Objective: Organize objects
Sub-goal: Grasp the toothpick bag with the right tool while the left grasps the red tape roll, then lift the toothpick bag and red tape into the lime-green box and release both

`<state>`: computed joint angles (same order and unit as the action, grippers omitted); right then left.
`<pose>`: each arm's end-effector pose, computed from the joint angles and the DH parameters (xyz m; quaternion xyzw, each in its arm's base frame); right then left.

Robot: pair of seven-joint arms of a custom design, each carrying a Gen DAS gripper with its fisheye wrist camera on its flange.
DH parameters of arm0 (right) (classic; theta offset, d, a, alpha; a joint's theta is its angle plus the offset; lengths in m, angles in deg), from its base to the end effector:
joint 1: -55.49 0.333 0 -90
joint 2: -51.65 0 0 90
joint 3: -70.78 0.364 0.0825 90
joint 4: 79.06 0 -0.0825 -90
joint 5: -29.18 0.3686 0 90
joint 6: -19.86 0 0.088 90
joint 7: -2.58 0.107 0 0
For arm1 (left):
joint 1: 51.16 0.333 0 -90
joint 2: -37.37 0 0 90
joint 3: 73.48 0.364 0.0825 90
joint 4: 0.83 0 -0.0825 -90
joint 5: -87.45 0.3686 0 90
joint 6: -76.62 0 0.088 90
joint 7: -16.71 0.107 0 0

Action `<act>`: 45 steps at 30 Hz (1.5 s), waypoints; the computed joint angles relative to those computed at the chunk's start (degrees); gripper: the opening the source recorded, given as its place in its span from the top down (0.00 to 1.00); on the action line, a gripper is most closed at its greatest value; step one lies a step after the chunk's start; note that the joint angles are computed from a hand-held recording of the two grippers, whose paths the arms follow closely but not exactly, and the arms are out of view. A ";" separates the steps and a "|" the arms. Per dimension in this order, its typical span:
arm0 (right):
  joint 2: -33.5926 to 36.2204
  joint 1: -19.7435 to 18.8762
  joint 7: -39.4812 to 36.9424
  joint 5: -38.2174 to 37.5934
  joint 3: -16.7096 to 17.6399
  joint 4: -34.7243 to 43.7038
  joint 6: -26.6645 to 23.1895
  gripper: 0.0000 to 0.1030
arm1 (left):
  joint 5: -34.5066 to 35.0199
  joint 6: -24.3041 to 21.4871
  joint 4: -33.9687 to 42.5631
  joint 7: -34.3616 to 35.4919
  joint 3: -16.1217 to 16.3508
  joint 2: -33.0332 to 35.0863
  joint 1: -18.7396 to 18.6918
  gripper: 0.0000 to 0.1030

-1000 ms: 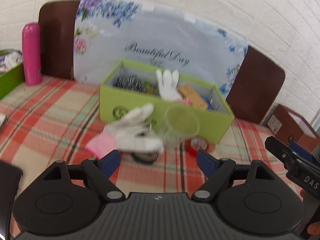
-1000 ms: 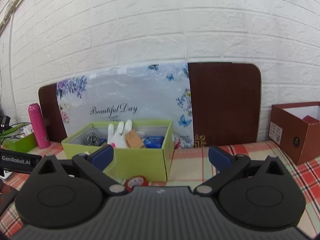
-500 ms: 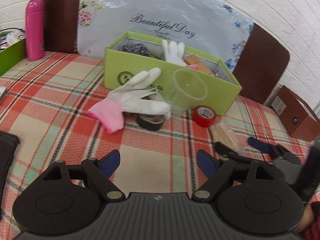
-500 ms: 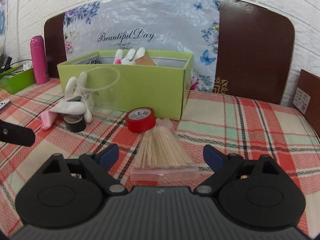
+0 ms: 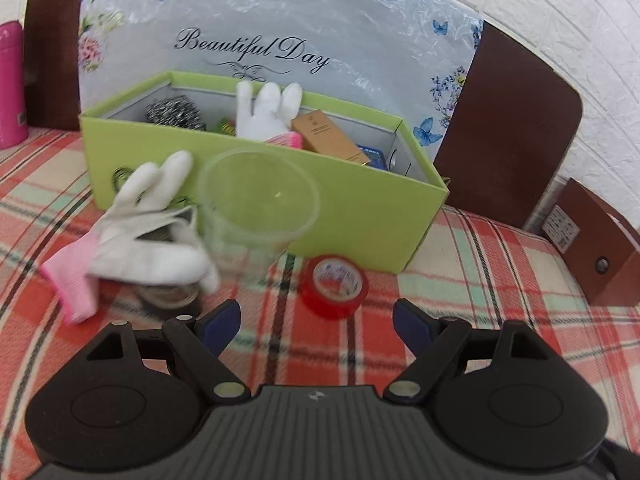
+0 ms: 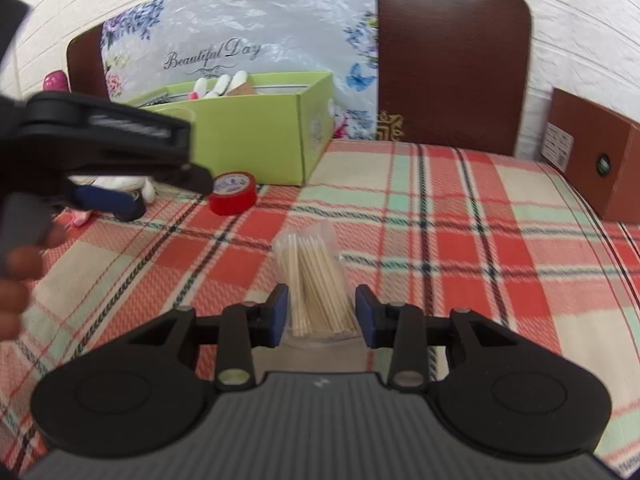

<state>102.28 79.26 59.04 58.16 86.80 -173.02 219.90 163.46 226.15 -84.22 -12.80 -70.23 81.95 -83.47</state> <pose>0.6379 0.3811 0.2543 -0.7705 0.4535 -0.2119 0.3947 0.6544 -0.4000 0.2924 -0.7638 0.4688 -0.3294 0.2972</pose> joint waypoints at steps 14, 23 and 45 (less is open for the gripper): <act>-1.30 -0.50 2.14 -1.34 0.24 -3.45 2.37 0.65 | -4.39 8.35 -0.43 10.84 2.00 1.28 0.20 0.52; -2.89 -2.96 2.44 -5.13 4.26 -6.28 0.82 0.53 | 7.42 6.05 -16.09 -4.53 0.41 -8.88 -1.75 0.32; -2.62 -6.77 -0.23 -11.46 9.70 -7.97 -0.09 0.72 | 11.60 7.89 -14.54 -0.99 -3.32 -7.70 2.04 0.52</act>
